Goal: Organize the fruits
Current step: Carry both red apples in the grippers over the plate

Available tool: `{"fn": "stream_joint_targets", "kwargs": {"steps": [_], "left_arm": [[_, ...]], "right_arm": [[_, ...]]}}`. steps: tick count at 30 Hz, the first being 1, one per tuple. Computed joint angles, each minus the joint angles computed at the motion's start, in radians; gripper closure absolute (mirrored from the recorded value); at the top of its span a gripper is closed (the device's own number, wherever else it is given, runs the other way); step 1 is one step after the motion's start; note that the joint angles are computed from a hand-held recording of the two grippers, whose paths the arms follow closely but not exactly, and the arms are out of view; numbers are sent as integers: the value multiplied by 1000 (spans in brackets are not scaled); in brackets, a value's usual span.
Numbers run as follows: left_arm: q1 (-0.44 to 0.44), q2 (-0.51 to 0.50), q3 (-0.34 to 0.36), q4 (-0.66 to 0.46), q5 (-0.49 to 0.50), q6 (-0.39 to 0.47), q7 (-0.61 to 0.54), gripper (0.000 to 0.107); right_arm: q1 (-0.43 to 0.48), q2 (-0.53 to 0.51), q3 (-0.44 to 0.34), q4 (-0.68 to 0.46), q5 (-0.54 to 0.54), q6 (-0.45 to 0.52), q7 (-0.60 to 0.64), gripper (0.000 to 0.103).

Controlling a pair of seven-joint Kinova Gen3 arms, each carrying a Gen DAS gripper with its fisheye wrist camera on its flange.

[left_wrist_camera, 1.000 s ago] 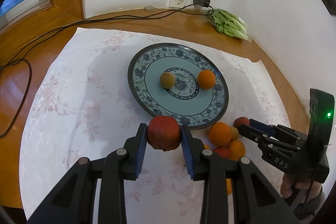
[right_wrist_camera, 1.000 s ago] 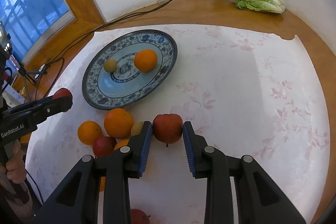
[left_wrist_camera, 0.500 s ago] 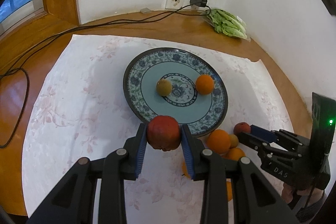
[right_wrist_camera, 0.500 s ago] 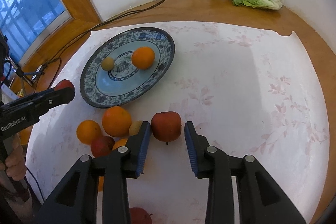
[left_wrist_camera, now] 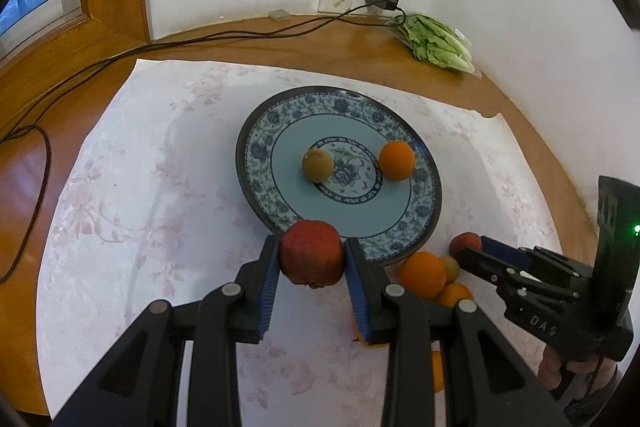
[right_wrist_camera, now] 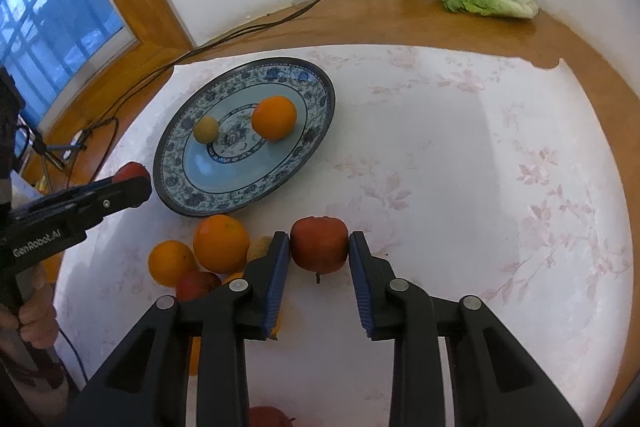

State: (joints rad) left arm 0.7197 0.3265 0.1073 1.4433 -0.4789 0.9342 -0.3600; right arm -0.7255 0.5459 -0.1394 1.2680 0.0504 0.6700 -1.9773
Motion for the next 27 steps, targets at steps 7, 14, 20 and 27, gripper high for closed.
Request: {"fn": "stream_joint_targets", "kwargs": {"steps": [7,14,20,27], "left_arm": [[-6,13,-4,-21,-1,6,-17,74],[-22,48,-8,-64,26,-3,-70,74],[-25,80,-22,-92,50,-12,-114,74],[-29,109,-42,-112,68,-17,-139,74]], "right_arm": [[-10,-25,11,2,24,-31,-4,72],[-14,8,-1,-65,26,-24,35,72],[-22,62,-3,-141,12,9,80,72],[-48,113,27,-217,29,40,92,72]]}}
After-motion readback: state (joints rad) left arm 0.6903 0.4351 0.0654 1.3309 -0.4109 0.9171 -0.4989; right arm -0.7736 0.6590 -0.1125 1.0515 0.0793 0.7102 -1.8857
